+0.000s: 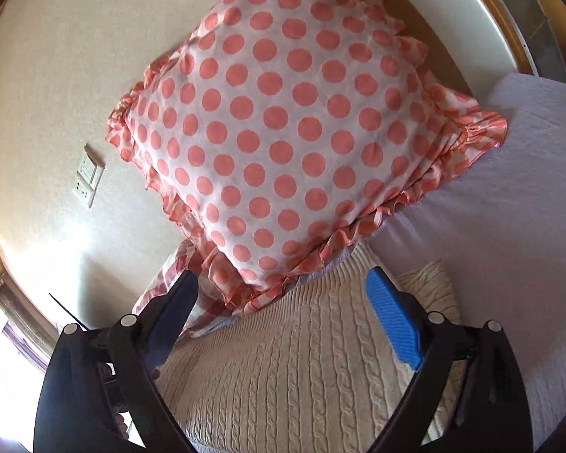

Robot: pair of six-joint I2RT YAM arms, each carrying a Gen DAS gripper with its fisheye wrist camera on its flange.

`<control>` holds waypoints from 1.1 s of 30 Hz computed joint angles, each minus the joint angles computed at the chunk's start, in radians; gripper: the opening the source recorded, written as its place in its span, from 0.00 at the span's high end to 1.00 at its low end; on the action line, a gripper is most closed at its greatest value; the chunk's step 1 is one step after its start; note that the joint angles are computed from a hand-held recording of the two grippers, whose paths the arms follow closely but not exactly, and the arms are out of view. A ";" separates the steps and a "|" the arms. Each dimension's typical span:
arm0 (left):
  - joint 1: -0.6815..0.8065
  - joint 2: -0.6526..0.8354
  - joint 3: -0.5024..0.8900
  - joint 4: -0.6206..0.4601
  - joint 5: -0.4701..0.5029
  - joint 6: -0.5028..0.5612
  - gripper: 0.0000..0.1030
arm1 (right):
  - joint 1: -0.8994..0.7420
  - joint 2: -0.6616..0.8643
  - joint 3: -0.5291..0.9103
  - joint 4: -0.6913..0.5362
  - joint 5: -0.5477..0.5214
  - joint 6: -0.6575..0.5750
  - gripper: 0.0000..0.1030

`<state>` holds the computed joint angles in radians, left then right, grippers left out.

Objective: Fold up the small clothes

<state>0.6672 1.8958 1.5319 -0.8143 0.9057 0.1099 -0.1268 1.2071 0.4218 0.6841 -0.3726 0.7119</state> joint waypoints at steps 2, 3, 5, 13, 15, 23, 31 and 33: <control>-0.122 -0.095 -0.023 0.054 -0.013 -0.089 0.87 | -0.048 -0.037 -0.015 -0.005 -0.003 0.006 0.10; -0.201 -0.128 -0.036 0.092 -0.032 -0.139 0.87 | -0.064 -0.055 -0.021 -0.018 0.015 -0.001 0.10; -0.389 -0.156 -0.068 0.195 -0.104 -0.243 0.87 | -0.096 -0.066 -0.022 -0.044 0.044 -0.034 0.10; -0.750 -0.006 -0.027 0.259 -0.160 -0.262 0.85 | -0.243 0.077 0.103 -0.216 -0.101 -0.162 0.10; -0.705 -0.119 -0.131 0.301 -0.190 -0.206 0.66 | -0.262 0.098 0.129 -0.257 -0.207 -0.188 0.11; -0.576 -0.388 -0.438 0.347 -0.436 0.094 0.45 | -0.019 0.186 0.325 -0.658 -0.074 -0.423 0.36; -0.591 -0.324 -0.509 0.440 -0.421 0.101 0.39 | 0.131 0.168 0.336 -0.669 0.230 -0.498 0.86; -0.609 -0.333 -0.526 0.456 -0.421 0.110 0.39 | 0.092 0.148 0.341 -0.681 0.253 -0.469 0.92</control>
<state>0.0583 1.5631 1.0059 -0.3586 0.4846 0.2198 -0.0352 1.3546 0.7623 0.0034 -0.1195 0.2430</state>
